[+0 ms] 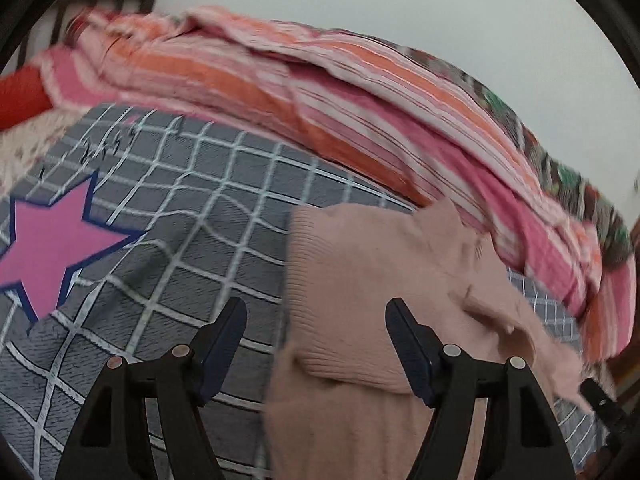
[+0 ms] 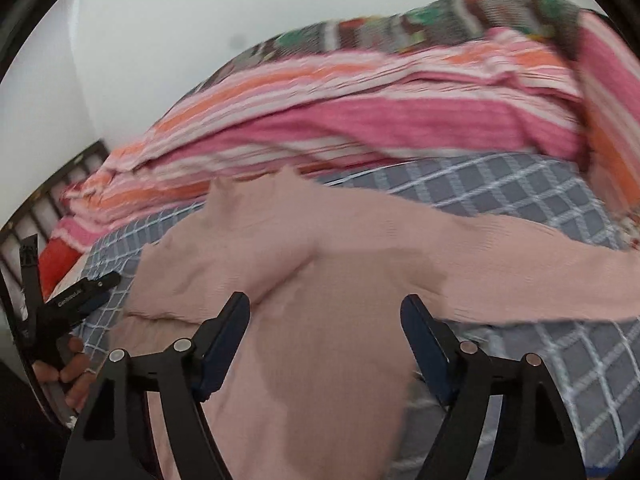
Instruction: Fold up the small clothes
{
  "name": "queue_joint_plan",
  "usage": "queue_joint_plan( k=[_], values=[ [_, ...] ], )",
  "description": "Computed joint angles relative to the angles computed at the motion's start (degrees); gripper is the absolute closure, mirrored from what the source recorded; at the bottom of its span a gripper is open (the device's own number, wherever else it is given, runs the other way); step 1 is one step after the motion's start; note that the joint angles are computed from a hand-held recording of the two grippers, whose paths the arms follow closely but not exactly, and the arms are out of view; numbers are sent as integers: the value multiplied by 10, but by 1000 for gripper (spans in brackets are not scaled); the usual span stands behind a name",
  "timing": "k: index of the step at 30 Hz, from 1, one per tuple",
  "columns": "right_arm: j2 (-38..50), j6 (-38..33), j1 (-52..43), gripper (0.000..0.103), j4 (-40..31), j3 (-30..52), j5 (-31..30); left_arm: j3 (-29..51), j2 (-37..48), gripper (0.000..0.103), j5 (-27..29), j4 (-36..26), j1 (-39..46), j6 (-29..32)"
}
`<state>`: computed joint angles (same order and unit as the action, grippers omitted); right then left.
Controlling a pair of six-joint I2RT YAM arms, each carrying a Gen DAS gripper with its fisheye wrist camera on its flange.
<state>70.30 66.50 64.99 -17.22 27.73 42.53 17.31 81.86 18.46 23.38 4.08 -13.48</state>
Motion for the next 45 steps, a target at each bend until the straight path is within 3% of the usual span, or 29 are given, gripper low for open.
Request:
queue_joint_plan(
  k=[5,10,11,19,24,28,33,37,45],
  values=[
    [139,-131,-78,25,80,96,-89,8,33,33,24,7,19,10],
    [266,-142,-97,33,13,197,-60,3,32,33,22,13,10,20],
    [262,-134,-99,37,9,192,-58,2,31,33,20,13,10,23],
    [54,-94,-133,37,41,16,-79,-2,22,33,-1,11,-6,33],
    [-14,-105,-179,37,107,-63,-156,-2,17,33,-19,8,-17,37],
    [7,-133,-146,36,105,-31,-138,-2,17,33,-26,9,-25,31],
    [149,-173,-102,36,72,80,-108,-1,22,33,-33,9,-31,32],
    [240,-141,-124,39,5,147,-111,1,26,33,-21,7,-20,31],
    [50,-125,-188,40,68,-11,-156,8,34,33,-19,-2,-19,31]
  ],
)
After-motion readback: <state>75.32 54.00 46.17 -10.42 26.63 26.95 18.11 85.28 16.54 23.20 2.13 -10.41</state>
